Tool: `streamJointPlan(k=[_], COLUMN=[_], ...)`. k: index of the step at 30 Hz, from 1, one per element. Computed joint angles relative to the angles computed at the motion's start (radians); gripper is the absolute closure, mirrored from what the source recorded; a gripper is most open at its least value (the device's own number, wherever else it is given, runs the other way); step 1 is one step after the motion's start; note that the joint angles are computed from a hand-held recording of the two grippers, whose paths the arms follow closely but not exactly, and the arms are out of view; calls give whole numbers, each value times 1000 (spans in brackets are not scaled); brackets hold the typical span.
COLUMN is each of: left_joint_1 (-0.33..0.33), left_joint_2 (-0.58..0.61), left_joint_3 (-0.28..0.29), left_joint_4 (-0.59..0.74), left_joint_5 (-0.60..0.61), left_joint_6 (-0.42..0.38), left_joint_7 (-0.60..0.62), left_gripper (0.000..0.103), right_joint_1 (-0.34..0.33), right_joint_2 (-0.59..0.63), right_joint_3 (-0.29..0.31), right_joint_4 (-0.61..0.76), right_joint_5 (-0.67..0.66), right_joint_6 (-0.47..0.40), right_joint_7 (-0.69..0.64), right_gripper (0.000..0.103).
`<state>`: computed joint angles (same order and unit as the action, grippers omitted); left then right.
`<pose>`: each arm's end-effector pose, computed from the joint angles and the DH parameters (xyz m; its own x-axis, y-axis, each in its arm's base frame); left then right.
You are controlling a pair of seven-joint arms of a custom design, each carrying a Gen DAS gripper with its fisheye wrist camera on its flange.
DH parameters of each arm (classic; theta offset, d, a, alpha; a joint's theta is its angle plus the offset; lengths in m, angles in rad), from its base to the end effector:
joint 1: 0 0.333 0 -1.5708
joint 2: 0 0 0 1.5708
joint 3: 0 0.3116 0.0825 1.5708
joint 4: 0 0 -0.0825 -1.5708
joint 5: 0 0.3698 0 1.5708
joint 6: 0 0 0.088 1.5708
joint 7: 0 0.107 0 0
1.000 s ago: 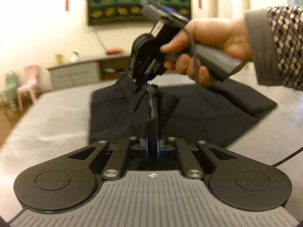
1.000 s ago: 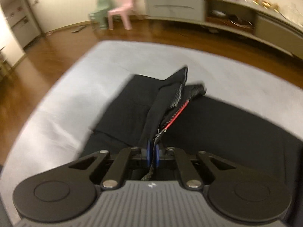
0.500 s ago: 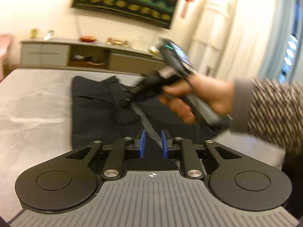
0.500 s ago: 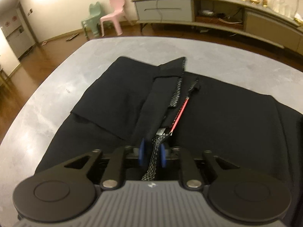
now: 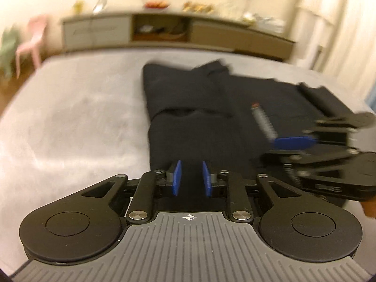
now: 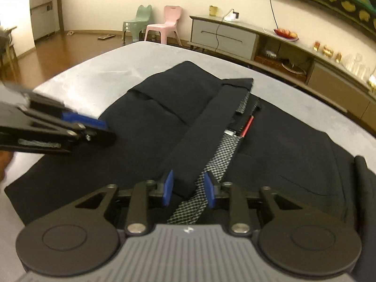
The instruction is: Fold clothes
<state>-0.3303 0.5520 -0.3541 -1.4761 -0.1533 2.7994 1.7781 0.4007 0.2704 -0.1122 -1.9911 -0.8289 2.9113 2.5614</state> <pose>0.6112 -0.4107 0.4671 -0.6473 -0.7426 0.1718 -0.5972 0.3540 -0.7198 0.5824 0.2244 0.3916 0.0497 -0.9981 0.0377 -0.7311 -0.0620 -0.6795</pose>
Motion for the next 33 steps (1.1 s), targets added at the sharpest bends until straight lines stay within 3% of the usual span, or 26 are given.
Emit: streamJointPlan(k=[4, 8, 11, 13, 17, 19, 22, 23, 25, 29, 31, 33], left_joint_1=[27, 83, 87, 73, 73, 86, 102, 104, 79, 88, 96, 104], left_joint_2=[-4, -19, -25, -29, -41, -56, -79, -86, -95, -132, -153, -169], left_joint_3=[-26, -95, -100, -79, -65, -74, -84, -83, -48, -44, -49, -56], left_joint_4=[-12, -43, -42, -41, -54, -73, -101, -110, -115, -157, -179, -197], left_joint_5=[-34, -107, -134, -134, -147, -170, -204, -210, -188, -223, -248, -274], left_joint_6=[5, 31, 18, 0, -17, -12, -10, -15, -44, -42, -34, -26], left_joint_7=[5, 100, 132, 123, 125, 139, 161, 166, 130, 95, 93, 97], left_gripper=[96, 92, 92, 92, 91, 89, 84, 84, 85, 82, 81, 81], right_joint_1=[-82, -22, -64, -78, -123, -105, -22, -12, -18, -4, 13, 1], right_joint_2=[-15, -10, 117, 209, 299, 305, 239, 219, 214, 151, 120, 91], right_joint_3=[95, -11, -5, -9, 28, 9, -83, -89, -68, -55, -49, -8], right_joint_4=[7, 75, 246, 357, 482, 495, 407, 379, 377, 337, 316, 286], right_joint_5=[257, 154, 216, 334, 420, 428, 343, 307, 322, 274, 218, 220], right_joint_6=[-35, -34, -133, -196, -214, -234, -204, -208, -250, -283, -263, -234], right_joint_7=[-253, -115, -174, -254, -326, -351, -215, -183, -206, -140, -98, -125], right_gripper=[75, 75, 75, 77, 80, 80, 78, 77, 78, 73, 66, 67])
